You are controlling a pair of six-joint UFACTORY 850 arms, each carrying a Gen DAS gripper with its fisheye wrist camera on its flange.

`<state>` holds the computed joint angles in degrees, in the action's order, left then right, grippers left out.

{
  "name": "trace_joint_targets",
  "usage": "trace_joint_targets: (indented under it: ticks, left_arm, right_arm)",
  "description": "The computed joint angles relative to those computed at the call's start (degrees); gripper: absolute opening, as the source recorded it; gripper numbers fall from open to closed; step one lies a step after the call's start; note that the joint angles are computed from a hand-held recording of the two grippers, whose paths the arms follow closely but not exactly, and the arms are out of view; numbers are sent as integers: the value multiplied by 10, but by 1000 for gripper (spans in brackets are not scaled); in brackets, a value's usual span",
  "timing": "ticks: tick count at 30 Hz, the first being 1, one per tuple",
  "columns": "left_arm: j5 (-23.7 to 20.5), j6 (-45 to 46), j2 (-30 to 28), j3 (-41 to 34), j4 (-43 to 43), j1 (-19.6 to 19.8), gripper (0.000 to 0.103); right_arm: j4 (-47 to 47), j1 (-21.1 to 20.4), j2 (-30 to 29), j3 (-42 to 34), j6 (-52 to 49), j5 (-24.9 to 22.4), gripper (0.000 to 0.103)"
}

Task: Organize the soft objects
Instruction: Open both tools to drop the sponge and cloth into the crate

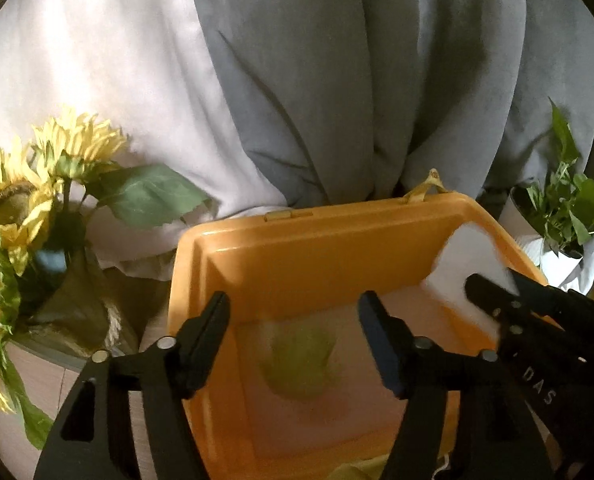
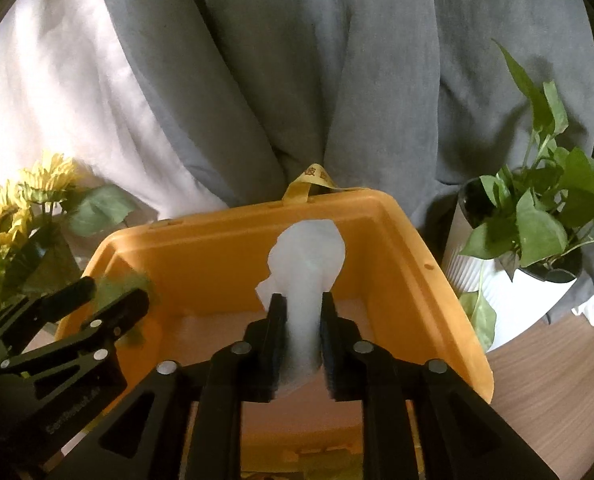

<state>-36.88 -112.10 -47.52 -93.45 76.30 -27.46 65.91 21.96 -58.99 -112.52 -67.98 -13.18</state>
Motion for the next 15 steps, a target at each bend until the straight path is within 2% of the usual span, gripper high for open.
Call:
trace_joint_targets:
  ticks: [2,9,15]
  left_arm:
    - [-9,-4,2,1,7,-2,71]
    - [-36,-27,20,21,29,-12,80]
    - [-65,-41,40,40,49,-27,83]
  right_arm:
    - [8,-1,-1,-1,-1,-1,45]
    - [54,-6,11,15,-35,10,45]
    - [181,-8,46,63,-161,23,45]
